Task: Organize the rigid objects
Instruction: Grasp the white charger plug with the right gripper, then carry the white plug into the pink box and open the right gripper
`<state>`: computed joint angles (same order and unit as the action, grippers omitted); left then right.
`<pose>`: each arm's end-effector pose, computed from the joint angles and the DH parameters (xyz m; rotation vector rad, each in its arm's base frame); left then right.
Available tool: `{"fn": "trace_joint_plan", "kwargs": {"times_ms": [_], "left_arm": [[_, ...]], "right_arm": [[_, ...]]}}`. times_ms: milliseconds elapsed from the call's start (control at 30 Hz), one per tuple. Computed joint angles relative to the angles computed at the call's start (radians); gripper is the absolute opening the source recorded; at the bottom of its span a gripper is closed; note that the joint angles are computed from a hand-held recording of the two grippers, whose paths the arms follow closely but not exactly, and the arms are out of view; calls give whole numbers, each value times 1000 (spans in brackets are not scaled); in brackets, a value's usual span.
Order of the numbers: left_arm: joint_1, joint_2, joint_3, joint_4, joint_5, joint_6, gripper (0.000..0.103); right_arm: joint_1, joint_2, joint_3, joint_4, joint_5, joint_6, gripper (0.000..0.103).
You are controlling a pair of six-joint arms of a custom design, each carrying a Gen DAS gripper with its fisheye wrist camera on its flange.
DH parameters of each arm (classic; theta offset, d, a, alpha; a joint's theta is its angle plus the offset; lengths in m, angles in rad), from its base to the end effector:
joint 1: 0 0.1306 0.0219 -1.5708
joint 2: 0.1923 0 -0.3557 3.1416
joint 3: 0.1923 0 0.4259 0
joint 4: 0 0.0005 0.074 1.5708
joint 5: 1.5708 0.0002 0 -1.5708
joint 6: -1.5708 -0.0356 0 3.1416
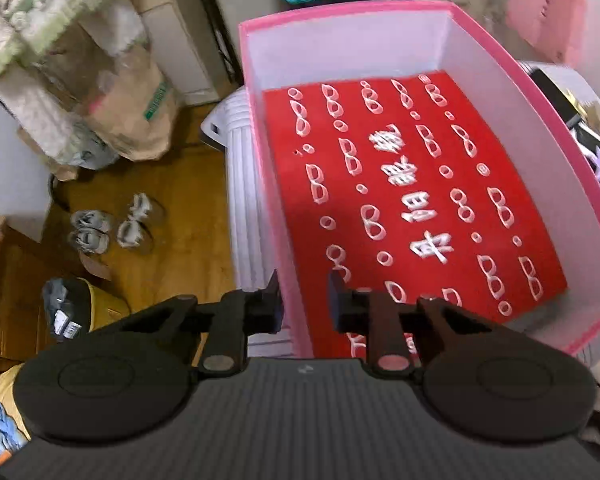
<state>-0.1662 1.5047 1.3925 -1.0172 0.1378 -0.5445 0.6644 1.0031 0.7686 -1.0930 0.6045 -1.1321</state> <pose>0.5281 -0.0941 0.3369 0.9721 2.5001 -0.0687 0.2729 0.1874 0.2623 0.6751 2.4208 -0.2477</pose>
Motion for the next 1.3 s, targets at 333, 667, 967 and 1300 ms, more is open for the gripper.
{"fn": "trace_joint_plan", "kwargs": {"times_ms": [333, 667, 967, 1300], "left_arm": [[17, 22, 34, 9, 25, -5, 7], [-1, -14, -17, 81, -13, -52, 6], [-5, -38, -49, 118, -10, -89, 7], [-4, -1, 16, 7, 9, -150, 10]], "right_arm": [[-66, -114, -52, 78, -124, 26, 61], [-35, -129, 28, 29, -111, 103, 61], [5, -65, 162, 281, -162, 441, 61], [-163, 319, 482, 327, -666, 644, 61]]}}
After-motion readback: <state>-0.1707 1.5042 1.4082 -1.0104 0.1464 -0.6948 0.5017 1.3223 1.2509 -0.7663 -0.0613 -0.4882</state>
